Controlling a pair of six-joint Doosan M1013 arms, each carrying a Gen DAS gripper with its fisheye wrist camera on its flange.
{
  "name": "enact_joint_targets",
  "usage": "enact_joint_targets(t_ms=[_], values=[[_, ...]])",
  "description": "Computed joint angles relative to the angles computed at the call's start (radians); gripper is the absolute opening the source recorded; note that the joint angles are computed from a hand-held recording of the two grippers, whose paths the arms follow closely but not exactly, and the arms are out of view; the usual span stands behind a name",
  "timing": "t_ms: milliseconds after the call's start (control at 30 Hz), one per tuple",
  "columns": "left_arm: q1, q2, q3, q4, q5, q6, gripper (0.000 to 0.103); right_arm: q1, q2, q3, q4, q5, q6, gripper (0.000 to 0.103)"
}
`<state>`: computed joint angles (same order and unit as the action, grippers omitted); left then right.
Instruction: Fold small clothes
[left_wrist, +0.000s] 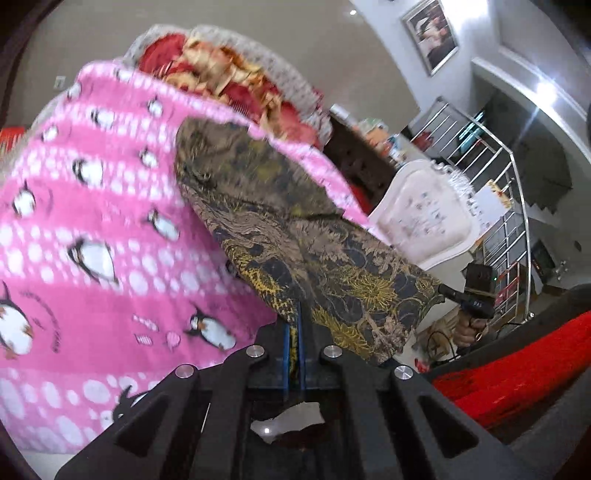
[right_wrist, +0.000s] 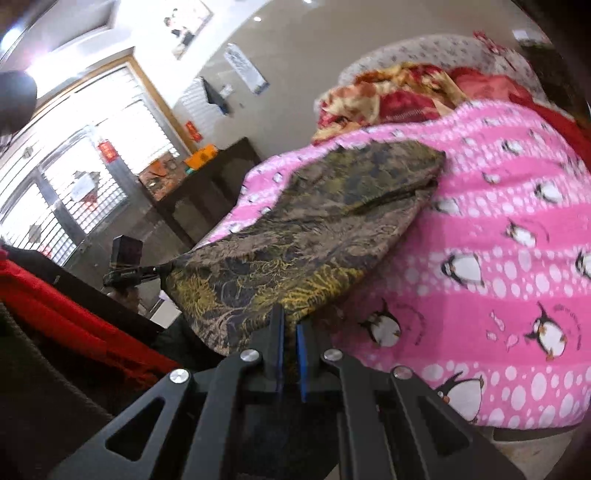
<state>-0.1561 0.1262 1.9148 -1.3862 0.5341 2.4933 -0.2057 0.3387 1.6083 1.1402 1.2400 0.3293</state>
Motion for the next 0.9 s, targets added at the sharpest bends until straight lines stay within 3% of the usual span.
enact_joint_targets(t_ms=[133, 233, 333, 433, 533, 633, 767, 900], values=[[0.004, -0.053, 0.028, -0.069, -0.009, 0.066, 0.000, -0.023, -0.031, 0.007, 0.072, 0.033, -0.050, 0.005], [0.009, -0.086, 0.039, -0.075, 0.034, 0.073, 0.000, -0.041, -0.051, 0.005, 0.109, 0.074, -0.085, 0.005], [-0.002, -0.092, 0.033, -0.058, 0.060, 0.063, 0.000, -0.055, -0.062, -0.003, 0.133, 0.096, -0.103, 0.005], [-0.004, -0.067, 0.014, -0.069, 0.026, 0.056, 0.000, -0.052, -0.049, -0.023, 0.139, 0.090, -0.100, 0.005], [0.000, -0.006, -0.043, -0.046, -0.040, 0.009, 0.000, -0.032, -0.011, -0.060, 0.124, 0.045, -0.068, 0.005], [0.006, 0.073, -0.140, 0.068, -0.091, -0.114, 0.000, 0.002, 0.044, -0.118, 0.099, -0.044, -0.004, 0.005], [0.033, 0.182, -0.273, 0.162, -0.068, -0.234, 0.000, 0.043, 0.125, -0.210, 0.101, -0.179, 0.089, 0.005], [0.042, 0.305, -0.451, 0.472, -0.050, -0.487, 0.000, 0.095, 0.223, -0.347, 0.011, -0.303, 0.253, 0.005]])
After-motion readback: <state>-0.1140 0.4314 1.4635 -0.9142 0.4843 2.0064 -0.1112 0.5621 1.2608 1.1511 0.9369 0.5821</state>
